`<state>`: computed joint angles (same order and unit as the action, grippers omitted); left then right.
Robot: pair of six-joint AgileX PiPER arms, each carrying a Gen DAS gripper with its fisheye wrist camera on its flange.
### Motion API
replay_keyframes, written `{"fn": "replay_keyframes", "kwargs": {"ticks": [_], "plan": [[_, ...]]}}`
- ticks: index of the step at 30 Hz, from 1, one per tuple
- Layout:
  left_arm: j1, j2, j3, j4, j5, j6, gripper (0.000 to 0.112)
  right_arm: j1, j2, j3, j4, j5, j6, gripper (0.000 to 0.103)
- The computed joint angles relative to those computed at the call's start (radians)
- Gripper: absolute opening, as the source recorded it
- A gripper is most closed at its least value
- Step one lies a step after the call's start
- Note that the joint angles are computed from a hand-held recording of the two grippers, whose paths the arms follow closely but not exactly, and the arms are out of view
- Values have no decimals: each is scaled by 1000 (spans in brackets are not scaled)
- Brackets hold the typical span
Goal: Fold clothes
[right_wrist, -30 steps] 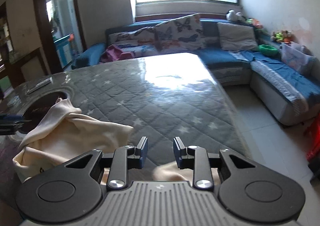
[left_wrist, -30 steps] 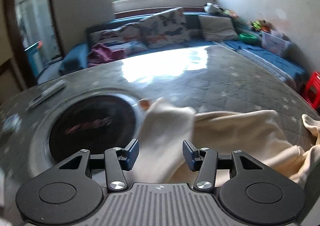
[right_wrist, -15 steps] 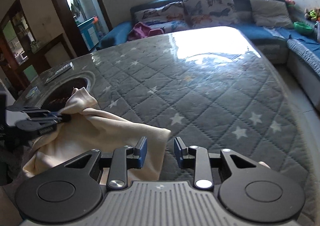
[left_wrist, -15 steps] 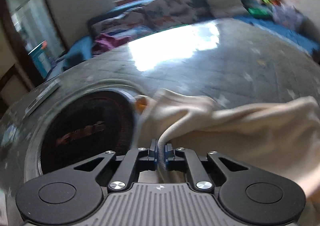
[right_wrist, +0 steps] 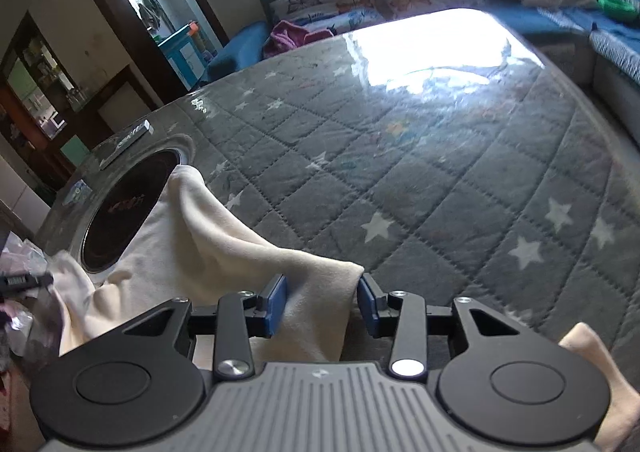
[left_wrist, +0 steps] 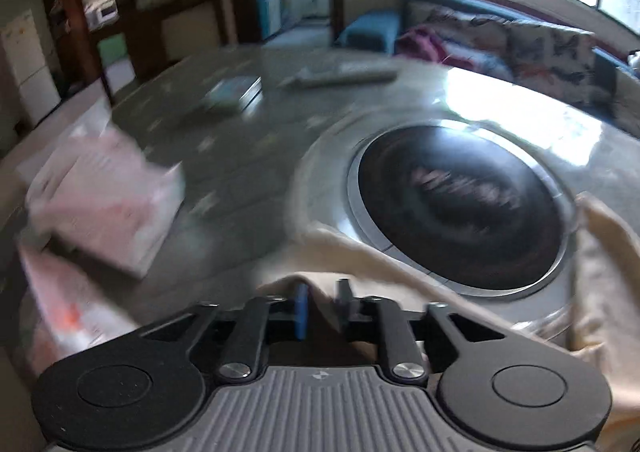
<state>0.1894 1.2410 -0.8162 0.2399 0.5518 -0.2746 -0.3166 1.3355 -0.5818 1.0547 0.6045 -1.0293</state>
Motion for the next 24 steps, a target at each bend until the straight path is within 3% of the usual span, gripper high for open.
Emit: {"fn": "replay_keyframes", "kwargs": {"ticks": [2, 4, 7, 13, 17, 19, 21, 24], "plan": [[8, -21, 8, 23, 5, 0, 44, -1, 16, -7, 23, 15, -10, 37], [-18, -42, 10, 46, 11, -9, 45, -7, 14, -2, 69, 29, -45, 22], [-68, -58, -1, 0, 0, 33, 48, 18, -37, 24, 129, 16, -106, 16], [-251, 23, -83, 29, -35, -19, 49, 266, -236, 123, 87, -86, -265, 15], [-339, 121, -163, 41, -63, -24, 51, 487, -269, 147, -97, -152, -172, 20], [-357, 167, -206, -2, -71, 30, 52, 514, -273, 145, -138, -129, -130, 27], [-371, 214, -250, -42, -77, 79, 54, 487, -285, 138, -137, -86, -130, 27], [-379, 272, -311, -72, -76, 125, 55, 319, -292, 99, -95, 103, -155, 27]]}}
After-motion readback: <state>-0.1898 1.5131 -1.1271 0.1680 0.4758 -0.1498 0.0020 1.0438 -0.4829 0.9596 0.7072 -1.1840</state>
